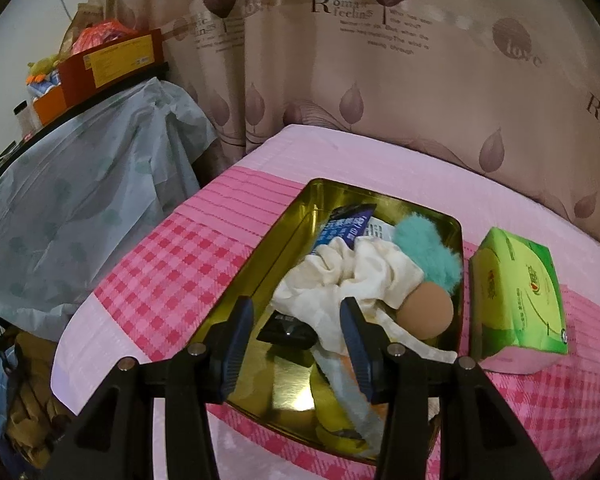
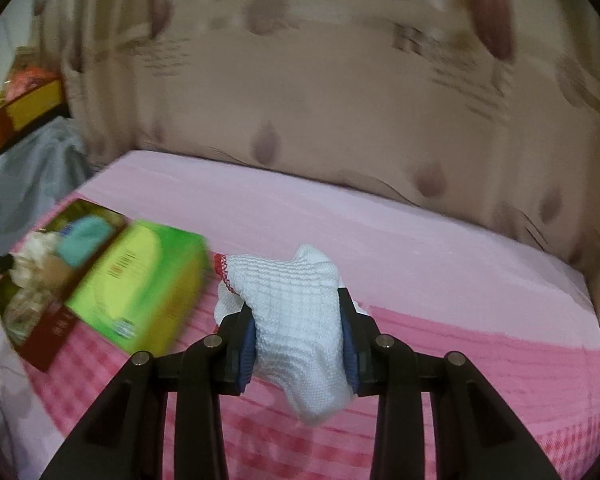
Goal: Organize soft objects
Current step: 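Carry the white glove into the gold tray and open the right gripper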
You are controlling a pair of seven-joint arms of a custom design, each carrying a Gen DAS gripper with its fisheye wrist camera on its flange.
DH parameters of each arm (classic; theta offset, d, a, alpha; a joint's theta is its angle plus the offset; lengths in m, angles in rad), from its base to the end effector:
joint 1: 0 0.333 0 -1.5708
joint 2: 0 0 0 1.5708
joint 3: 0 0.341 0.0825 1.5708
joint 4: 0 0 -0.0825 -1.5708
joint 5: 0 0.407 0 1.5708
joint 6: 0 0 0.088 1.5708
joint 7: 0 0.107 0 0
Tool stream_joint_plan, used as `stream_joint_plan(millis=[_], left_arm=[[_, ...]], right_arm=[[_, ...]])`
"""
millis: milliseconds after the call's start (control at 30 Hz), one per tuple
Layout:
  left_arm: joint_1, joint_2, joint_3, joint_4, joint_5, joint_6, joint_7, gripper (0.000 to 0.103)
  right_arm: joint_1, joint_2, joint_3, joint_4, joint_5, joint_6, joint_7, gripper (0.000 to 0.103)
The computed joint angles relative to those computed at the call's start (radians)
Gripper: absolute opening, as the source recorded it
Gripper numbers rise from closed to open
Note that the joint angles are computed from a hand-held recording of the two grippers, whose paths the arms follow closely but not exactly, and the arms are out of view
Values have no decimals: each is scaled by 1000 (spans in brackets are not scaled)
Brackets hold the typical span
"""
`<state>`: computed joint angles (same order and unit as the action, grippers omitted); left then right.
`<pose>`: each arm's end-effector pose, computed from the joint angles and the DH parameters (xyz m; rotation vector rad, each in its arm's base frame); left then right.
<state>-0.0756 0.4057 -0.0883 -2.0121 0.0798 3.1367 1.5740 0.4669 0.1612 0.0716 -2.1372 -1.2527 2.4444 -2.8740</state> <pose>0.6688 -0.1125 0.3419 -1.6046 2.0165 -0.7412 0.5145 0.3051 0.3551 -1.4575 2.0699 -0.9628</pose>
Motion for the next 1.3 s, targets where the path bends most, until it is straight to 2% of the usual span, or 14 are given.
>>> stream_joint_plan(millis=[200,400,600,767,867,1000,1100,1233,1300], left_arm=[[16,-3,0,8,-12,-18,-14,46],[36,-3,-2,20,-28,-37,-32,46],[81,1,-37,36,-58,-53,-26,46],[75,12,-28,52,-59,-70,-30,46],[89,15,-42,53,-67,-71,-19,46],[78,18,-29,57,-63,-73,-25,46],[75,24,-24,63,-59,-79,-27,46],[81,26,-32,64,-59,-76,-19,46],[82,24,-34,58,-60,-69,-16,46]], right_arm=[[20,139,-11,214,11,107,-125,32],[67,307,-36,442,121,181,-313,33],[84,480,-29,669,297,178,-550,33],[98,592,-46,820,422,148,-669,34],[107,660,-59,917,495,122,-729,36],[128,714,-91,996,568,95,-788,38],[151,735,-124,1026,608,81,-817,43],[189,727,-176,1013,644,92,-838,65],[209,713,-202,988,656,113,-838,68]])
